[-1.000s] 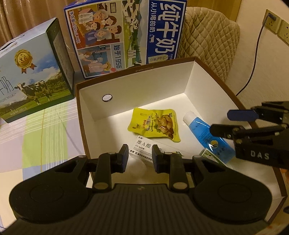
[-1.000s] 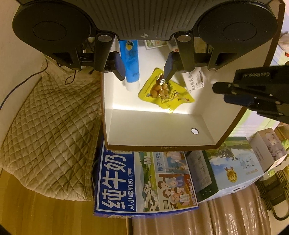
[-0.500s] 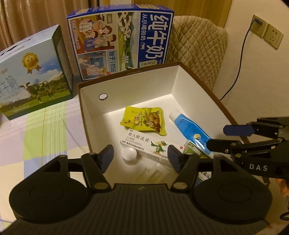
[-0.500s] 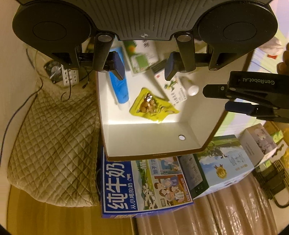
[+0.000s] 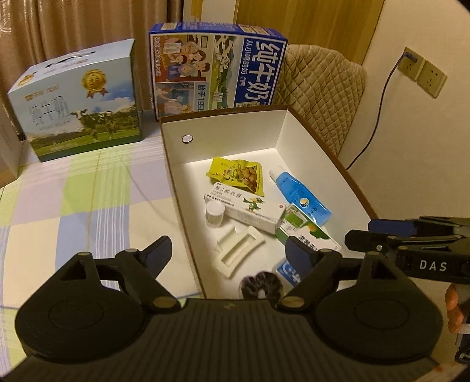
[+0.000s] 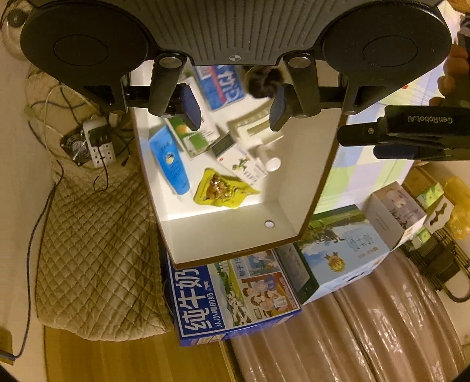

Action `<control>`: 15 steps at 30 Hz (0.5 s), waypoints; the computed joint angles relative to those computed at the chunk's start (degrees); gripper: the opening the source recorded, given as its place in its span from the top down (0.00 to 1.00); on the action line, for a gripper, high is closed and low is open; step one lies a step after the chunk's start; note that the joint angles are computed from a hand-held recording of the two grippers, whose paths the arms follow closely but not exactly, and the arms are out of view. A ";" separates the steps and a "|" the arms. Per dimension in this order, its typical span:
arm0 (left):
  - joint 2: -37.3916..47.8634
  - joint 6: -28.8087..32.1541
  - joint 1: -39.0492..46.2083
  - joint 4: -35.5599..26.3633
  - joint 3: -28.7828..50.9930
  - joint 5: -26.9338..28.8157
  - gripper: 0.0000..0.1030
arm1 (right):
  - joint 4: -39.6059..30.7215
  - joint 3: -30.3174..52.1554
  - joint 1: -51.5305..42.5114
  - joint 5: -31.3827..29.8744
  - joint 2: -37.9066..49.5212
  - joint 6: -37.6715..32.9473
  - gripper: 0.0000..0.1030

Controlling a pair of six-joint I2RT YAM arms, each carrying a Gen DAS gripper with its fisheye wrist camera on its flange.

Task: Organize objects
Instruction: 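Withdraw both tools from the box toward the red packet and white cloth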

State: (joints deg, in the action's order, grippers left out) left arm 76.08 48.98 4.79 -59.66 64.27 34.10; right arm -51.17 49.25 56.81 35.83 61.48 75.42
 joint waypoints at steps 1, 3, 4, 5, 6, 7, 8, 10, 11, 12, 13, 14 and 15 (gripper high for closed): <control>-0.26 1.19 1.15 -1.26 0.27 0.39 0.19 | -1.02 0.71 1.51 0.67 0.69 2.02 0.52; -1.09 3.98 3.80 -3.88 0.60 1.11 0.19 | -2.33 1.84 4.69 1.91 1.98 5.90 0.52; -1.49 5.55 5.25 -5.18 0.69 1.49 0.19 | -2.60 2.26 5.84 2.12 2.42 7.33 0.52; -1.79 7.12 6.73 -6.51 0.85 1.86 0.18 | -2.86 2.74 7.11 2.40 3.05 8.84 0.52; -1.98 8.48 7.97 -7.57 0.92 2.13 0.18 | -3.31 3.41 8.49 2.84 3.92 10.53 0.52; -2.06 10.02 9.29 -8.76 1.09 2.44 0.17 | -3.93 4.14 9.58 3.21 4.78 12.12 0.52; -2.05 11.87 10.83 -10.14 1.32 2.72 0.17 | -4.93 5.14 10.75 3.57 5.89 13.99 0.52; -1.93 15.23 13.72 -12.55 1.71 3.19 0.17 | -6.92 7.27 12.89 4.18 8.09 17.19 0.52; -1.85 17.04 15.19 -13.82 1.98 3.49 0.17 | -7.59 8.21 13.92 4.58 9.22 18.47 0.52; -1.65 19.09 16.91 -15.14 2.35 3.71 0.17 | -8.07 9.06 14.98 5.02 10.22 19.68 0.52; -1.33 20.56 18.16 -16.00 2.66 3.82 0.17 | -8.27 9.69 15.87 5.44 10.96 20.96 0.52; -0.95 22.27 19.61 -17.02 2.98 3.93 0.16 | -8.22 10.03 16.87 5.97 11.49 22.52 0.52; -0.44 24.01 21.12 -18.20 3.47 3.97 0.16 | -7.81 10.11 17.82 6.57 11.82 24.10 0.52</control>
